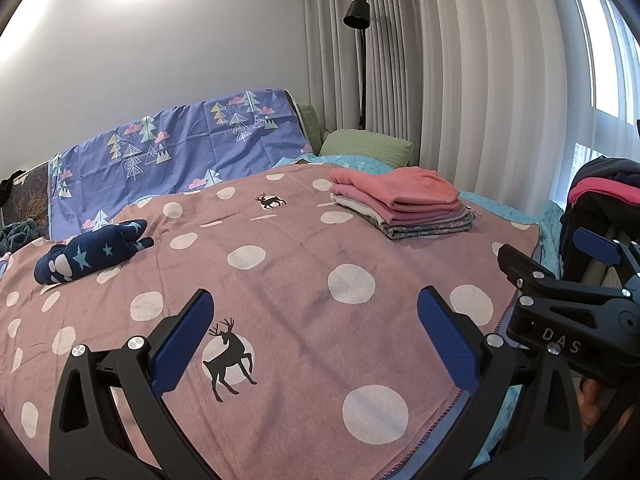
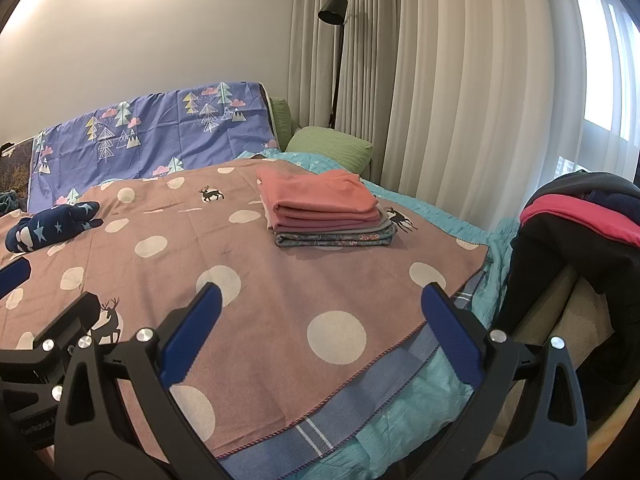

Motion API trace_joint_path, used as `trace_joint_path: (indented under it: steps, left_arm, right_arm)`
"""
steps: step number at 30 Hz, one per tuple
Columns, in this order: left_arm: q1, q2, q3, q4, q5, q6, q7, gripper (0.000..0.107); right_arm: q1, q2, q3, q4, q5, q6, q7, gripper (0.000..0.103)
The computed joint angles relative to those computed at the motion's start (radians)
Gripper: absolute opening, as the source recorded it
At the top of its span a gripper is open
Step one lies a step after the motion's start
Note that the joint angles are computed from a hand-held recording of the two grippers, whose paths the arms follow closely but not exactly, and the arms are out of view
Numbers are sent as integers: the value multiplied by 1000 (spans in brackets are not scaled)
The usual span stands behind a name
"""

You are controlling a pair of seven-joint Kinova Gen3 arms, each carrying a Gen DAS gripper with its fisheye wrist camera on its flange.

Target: Fold small clothes

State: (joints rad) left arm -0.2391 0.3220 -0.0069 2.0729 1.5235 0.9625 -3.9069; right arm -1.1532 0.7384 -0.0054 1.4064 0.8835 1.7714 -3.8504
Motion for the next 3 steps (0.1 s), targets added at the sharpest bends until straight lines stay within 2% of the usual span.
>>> trace_joint_path:
  steps: [3]
  left_arm:
    - [-2, 1, -2, 2, 0, 2, -4, 102]
  right_arm:
    - [1, -2, 0, 2, 0, -1, 0, 101]
